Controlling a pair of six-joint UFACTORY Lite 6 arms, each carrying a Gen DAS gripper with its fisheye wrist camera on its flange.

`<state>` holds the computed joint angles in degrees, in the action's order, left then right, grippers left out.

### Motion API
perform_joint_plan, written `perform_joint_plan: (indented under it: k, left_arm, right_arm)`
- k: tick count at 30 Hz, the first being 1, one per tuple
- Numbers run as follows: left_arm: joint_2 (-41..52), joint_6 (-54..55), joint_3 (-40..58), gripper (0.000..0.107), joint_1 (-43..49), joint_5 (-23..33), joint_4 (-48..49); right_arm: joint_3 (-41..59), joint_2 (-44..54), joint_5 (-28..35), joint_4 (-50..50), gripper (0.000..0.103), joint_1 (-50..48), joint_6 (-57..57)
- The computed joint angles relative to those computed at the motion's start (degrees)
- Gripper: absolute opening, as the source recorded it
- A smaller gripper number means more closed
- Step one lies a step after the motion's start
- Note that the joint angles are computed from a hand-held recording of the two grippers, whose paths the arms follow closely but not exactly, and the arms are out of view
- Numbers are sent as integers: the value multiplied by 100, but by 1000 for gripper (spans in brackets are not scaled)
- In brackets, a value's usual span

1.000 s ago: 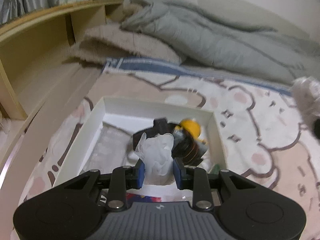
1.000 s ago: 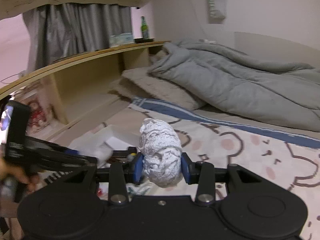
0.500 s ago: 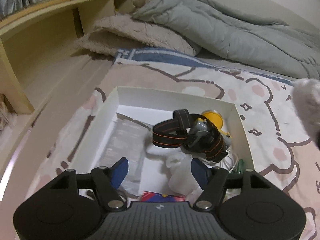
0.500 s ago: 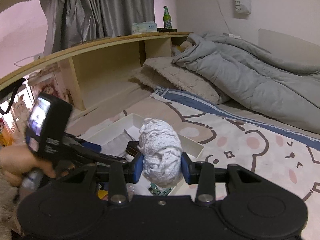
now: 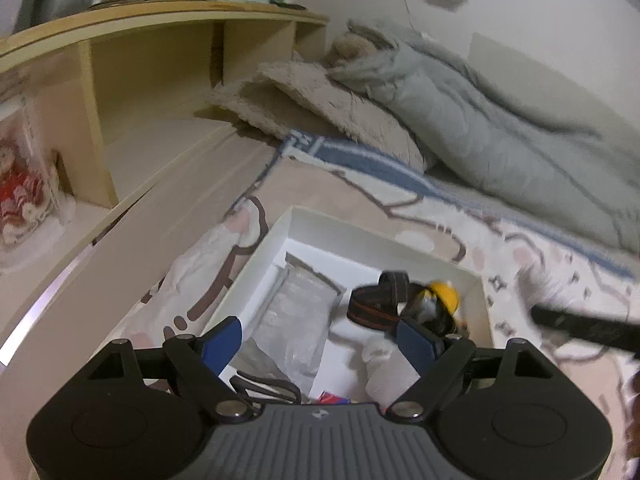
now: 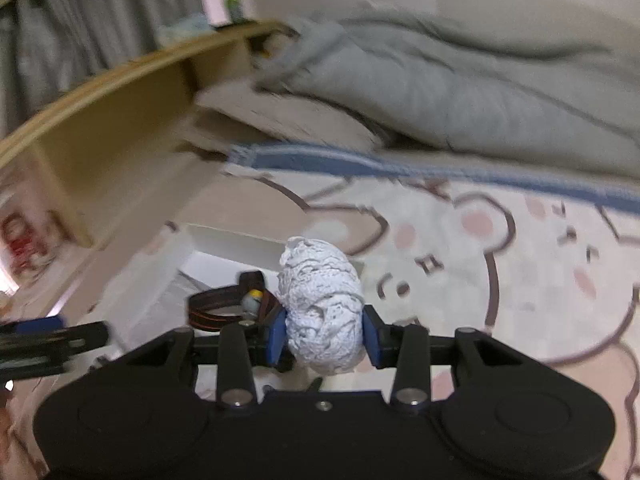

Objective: Organize objects
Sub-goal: 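Carry the plastic bag with the left tool while the right tool carries the cloth ball over the tray, then open the right tool to drop the cloth ball into the tray while the left tool releases the bag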

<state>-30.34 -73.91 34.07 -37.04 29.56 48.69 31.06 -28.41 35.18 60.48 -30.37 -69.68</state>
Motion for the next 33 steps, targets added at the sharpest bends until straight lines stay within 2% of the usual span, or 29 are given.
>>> perform_joint_plan:
  k: [3,7,16,19,21,23,33]
  left_arm:
    - [-324,-60,-99,85,244,-98,-18]
    - [-541,95,-174,85,599,-224,-154]
    - [-779,521,-334,87,1284,-423,-414]
    - [-710,538,-338,90,1330,-396,-357]
    - [-670,680,-344,90,1362,-429,-455]
    - [-657,742,-357,91,1371,-445,-510]
    - [-707,495,-278,94,1039,-64,-347]
  right_arm:
    - [-22,347,-618,81,41,591,214]
    - [-71,539,-333,822,41,996,-210]
    - [131,985,-814,1842,41,2874,-69]
    - [176,1196,-814,2281,46,3270,-469]
    - [132,1108,-1211,2252,65,3599,-373]
    - [76,948,-1526,2055,64,3818,-261]
    - [-4,180,-1403,375,65,3433,950]
